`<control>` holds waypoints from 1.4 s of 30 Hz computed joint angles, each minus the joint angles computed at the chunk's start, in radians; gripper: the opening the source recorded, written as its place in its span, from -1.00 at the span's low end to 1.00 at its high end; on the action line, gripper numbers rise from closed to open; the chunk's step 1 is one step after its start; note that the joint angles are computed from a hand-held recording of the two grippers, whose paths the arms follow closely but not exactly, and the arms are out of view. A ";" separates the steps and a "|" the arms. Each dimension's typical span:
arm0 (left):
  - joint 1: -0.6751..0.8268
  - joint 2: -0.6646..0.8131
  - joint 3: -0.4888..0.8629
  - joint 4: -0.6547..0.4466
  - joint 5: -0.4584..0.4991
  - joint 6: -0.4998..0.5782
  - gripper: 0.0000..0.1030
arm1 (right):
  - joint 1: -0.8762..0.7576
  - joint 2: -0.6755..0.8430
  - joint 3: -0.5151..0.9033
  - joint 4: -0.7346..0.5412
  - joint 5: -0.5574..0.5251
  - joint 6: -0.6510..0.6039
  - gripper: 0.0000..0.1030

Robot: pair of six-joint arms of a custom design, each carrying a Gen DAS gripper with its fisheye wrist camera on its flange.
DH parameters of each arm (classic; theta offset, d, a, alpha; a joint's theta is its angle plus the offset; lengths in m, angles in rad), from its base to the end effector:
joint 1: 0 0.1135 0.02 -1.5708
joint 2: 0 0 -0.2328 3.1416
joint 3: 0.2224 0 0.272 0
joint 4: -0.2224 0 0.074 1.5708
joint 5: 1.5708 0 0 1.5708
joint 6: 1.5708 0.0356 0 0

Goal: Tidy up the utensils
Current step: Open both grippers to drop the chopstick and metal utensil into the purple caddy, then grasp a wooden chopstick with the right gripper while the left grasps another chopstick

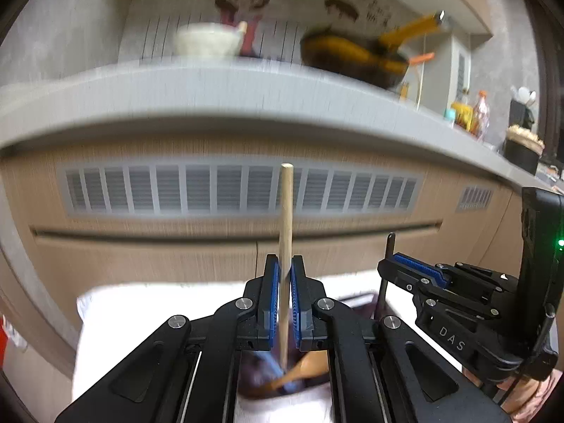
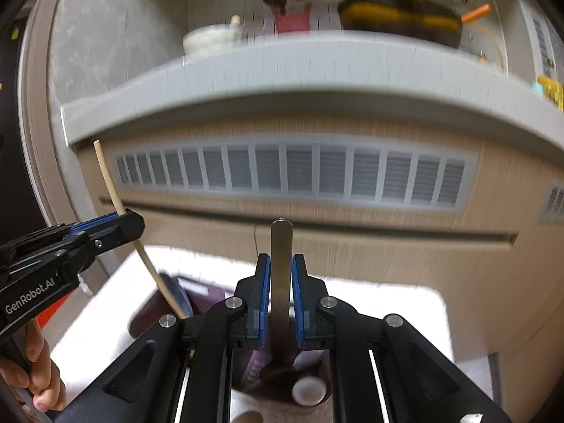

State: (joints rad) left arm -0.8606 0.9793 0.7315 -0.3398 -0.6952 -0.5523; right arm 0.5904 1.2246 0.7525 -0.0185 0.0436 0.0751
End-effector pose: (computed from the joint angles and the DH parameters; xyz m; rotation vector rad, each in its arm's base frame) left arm 0.1780 -0.1720 0.2437 -0.0754 2.0120 -0.1423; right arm 0.2511 0.1664 0.2137 -0.5039 2.0192 0.3646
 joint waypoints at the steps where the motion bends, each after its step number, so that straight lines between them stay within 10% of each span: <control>1: 0.009 0.016 -0.018 0.011 0.021 -0.016 -0.86 | 0.003 0.014 -0.007 0.007 0.001 0.002 -0.78; 12: -0.012 0.050 -0.066 -0.029 0.049 -0.147 -0.83 | 0.020 -0.005 -0.070 -0.018 0.025 0.018 -0.76; 18: -0.117 0.010 0.001 -0.192 -0.059 -0.212 -0.79 | 0.060 -0.246 -0.141 -0.126 0.094 0.009 -0.35; 25: -0.282 0.027 0.068 -0.408 -0.197 -0.385 0.16 | 0.084 -0.534 -0.239 -0.330 0.115 0.014 -0.07; 28: -0.340 0.044 0.074 -0.489 -0.233 -0.471 0.22 | 0.086 -0.626 -0.283 -0.416 0.108 0.021 0.06; 38: -0.506 0.111 -0.029 -0.652 -0.194 -0.878 0.49 | 0.112 -0.617 -0.451 -0.485 0.061 0.100 0.05; 42: -0.527 0.196 -0.047 -0.615 -0.123 -0.909 0.49 | 0.131 -0.520 -0.474 -0.444 0.000 0.137 -0.42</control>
